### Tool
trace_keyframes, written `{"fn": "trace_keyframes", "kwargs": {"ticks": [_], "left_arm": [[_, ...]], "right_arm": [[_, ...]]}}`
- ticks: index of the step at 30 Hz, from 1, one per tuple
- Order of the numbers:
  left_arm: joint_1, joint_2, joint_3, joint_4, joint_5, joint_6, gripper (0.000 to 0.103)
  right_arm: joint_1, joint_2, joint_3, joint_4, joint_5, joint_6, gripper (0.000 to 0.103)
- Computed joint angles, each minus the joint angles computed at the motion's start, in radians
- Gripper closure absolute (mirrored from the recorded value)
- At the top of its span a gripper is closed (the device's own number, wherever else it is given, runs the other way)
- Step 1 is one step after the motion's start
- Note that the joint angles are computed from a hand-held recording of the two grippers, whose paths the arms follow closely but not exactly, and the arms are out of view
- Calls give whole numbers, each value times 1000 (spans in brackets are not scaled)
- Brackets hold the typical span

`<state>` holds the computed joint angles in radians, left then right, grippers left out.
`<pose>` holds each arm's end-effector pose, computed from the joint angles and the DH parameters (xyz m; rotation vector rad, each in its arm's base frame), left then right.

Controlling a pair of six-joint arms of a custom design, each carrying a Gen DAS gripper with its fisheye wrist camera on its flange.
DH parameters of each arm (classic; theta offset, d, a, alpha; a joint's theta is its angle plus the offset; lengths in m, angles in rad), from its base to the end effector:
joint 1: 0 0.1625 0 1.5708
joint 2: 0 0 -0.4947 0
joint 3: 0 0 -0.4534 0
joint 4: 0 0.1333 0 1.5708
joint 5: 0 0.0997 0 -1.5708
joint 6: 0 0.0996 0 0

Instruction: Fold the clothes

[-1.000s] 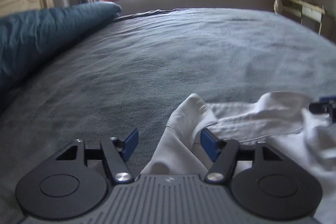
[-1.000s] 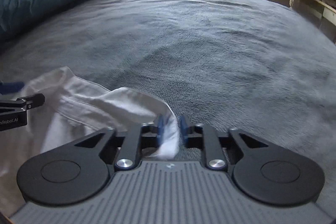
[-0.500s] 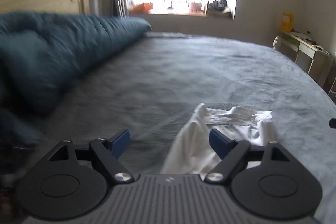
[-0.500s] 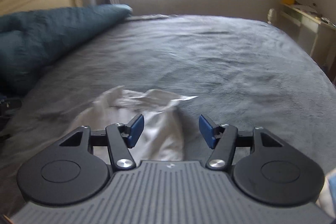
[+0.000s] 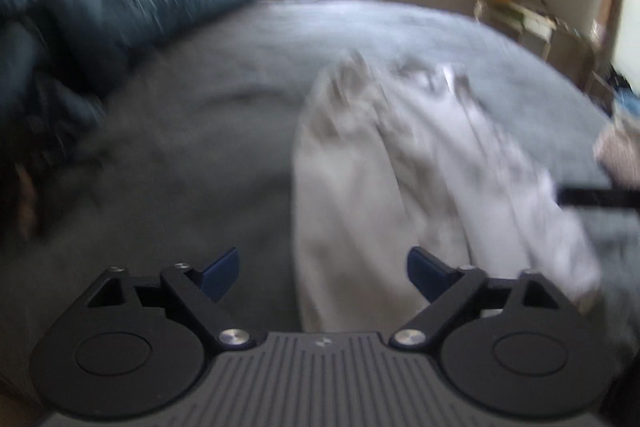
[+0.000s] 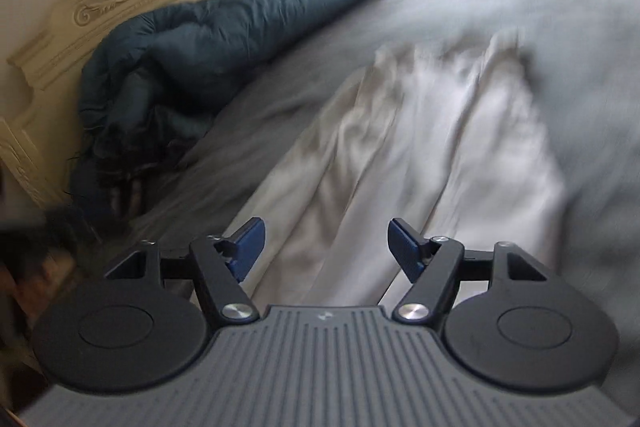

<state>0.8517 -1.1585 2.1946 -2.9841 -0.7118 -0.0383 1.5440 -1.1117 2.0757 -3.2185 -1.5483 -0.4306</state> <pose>-0.2026 -0.5482 0.2019 0.5911 2.2844 -0.8149 0.1189 -0.6214 0.2193 0.5810 -2.7819 0.9921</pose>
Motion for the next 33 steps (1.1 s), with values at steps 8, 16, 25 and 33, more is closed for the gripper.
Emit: {"fn": "trace_keyframes", "kwargs": {"ticks": [8, 16, 25, 33], "left_arm": [[30, 104, 154, -312, -142, 215, 22], [117, 65, 179, -365, -255, 210, 77], [192, -77, 101, -322, -253, 183, 99], [264, 52, -208, -601, -39, 417, 100]], "right_arm": [[-4, 101, 4, -27, -25, 101, 36], [32, 165, -12, -88, -134, 79, 36], [40, 173, 12, -162, -176, 110, 36], [50, 185, 27, -220, -183, 125, 36]]}}
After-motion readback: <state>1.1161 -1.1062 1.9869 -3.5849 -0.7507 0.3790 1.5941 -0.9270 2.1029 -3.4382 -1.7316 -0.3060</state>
